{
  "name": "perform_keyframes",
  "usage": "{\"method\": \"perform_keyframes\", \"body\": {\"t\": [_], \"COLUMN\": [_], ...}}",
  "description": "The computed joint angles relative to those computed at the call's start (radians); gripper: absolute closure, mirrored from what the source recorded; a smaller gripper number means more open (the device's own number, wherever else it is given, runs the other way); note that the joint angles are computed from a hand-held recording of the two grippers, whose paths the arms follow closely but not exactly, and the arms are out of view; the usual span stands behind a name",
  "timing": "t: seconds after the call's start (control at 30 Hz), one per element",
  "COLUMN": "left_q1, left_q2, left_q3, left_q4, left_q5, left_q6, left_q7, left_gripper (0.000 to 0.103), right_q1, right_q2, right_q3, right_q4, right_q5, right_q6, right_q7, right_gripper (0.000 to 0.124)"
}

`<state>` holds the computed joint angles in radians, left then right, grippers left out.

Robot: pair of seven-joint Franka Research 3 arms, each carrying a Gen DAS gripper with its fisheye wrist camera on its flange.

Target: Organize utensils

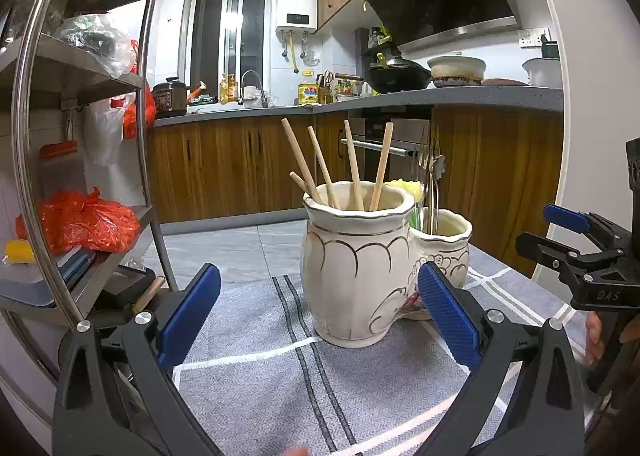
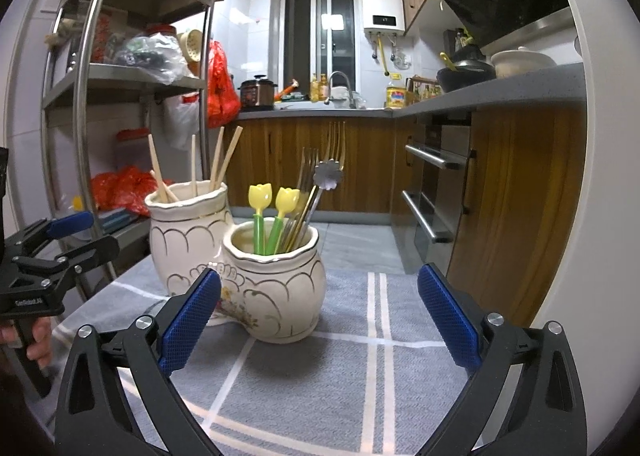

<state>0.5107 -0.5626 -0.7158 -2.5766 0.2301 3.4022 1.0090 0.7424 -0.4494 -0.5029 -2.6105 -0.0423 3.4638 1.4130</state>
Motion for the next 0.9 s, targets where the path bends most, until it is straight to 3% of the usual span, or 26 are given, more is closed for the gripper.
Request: {"method": "perform_keyframes", "body": {"t": [0.9], "left_q1": [0.006], "left_q2": [-0.003], "left_q3": [-0.003], "left_q4": [0.001], "left_q5": [0.001], "left_q6": [-0.005], "left_q7": [-0.005], "left_gripper": [0.006], "right_q1": [-0.075], "right_q2": [0.029], "right_q3": [0.063], "right_q4": [0.002], "right_q5": [0.004], "right_q6": [0.011], "right_q7": [0.033], "right_gripper": [0.026]}}
